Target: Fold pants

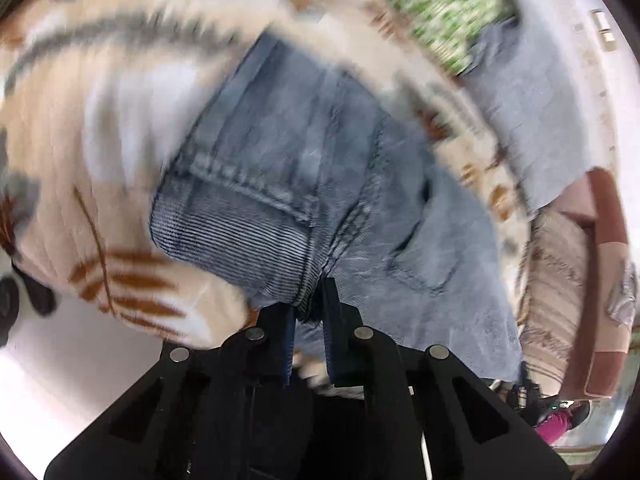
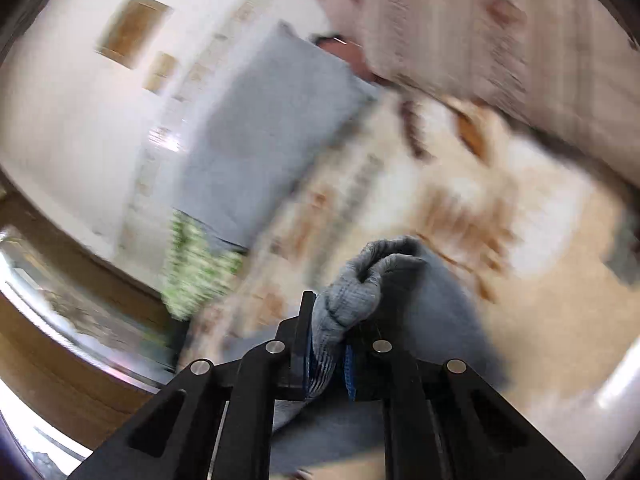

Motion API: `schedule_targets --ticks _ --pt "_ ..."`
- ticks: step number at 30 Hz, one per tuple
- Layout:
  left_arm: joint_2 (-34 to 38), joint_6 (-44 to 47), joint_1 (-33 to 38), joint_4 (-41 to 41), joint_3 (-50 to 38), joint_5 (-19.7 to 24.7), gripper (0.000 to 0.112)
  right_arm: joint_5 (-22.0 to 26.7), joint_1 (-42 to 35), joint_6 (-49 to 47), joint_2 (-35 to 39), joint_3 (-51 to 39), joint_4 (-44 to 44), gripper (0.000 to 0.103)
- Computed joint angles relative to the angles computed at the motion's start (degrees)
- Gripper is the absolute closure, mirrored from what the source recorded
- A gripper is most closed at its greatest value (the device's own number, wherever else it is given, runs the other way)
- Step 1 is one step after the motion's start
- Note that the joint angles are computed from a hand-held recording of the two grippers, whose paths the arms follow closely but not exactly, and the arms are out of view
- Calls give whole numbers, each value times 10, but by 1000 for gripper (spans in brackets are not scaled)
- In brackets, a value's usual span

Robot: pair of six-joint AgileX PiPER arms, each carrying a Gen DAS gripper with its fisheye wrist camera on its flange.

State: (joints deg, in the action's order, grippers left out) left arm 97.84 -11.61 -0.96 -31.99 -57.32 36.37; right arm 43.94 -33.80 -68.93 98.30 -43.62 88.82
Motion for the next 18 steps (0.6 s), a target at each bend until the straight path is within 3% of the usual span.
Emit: schedule_targets --ticks 2,5,7,9,10,15,18 --pt "9 24 8 -20 14 -5 101 -35 1 -36 29 34 11 92" --pt "-5 41 17 -22 16 9 98 -16 -21 -84 33 68 53 90" --pt "-20 34 14 5 17 16 92 -24 -29 -47 -1 68 19 85" --pt "-48 62 20 6 33 28 91 -55 -40 -16 -48 68 -12 70" --pt "-67 85 29 -1 48 31 91 -64 -45 -19 -62 73 -5 68" --pt "-147 194 109 -31 92 55 90 -77 -33 68 -124 31 -73 52" --pt "-124 188 162 -29 53 54 71 -79 51 141 -100 -38 -132 48"
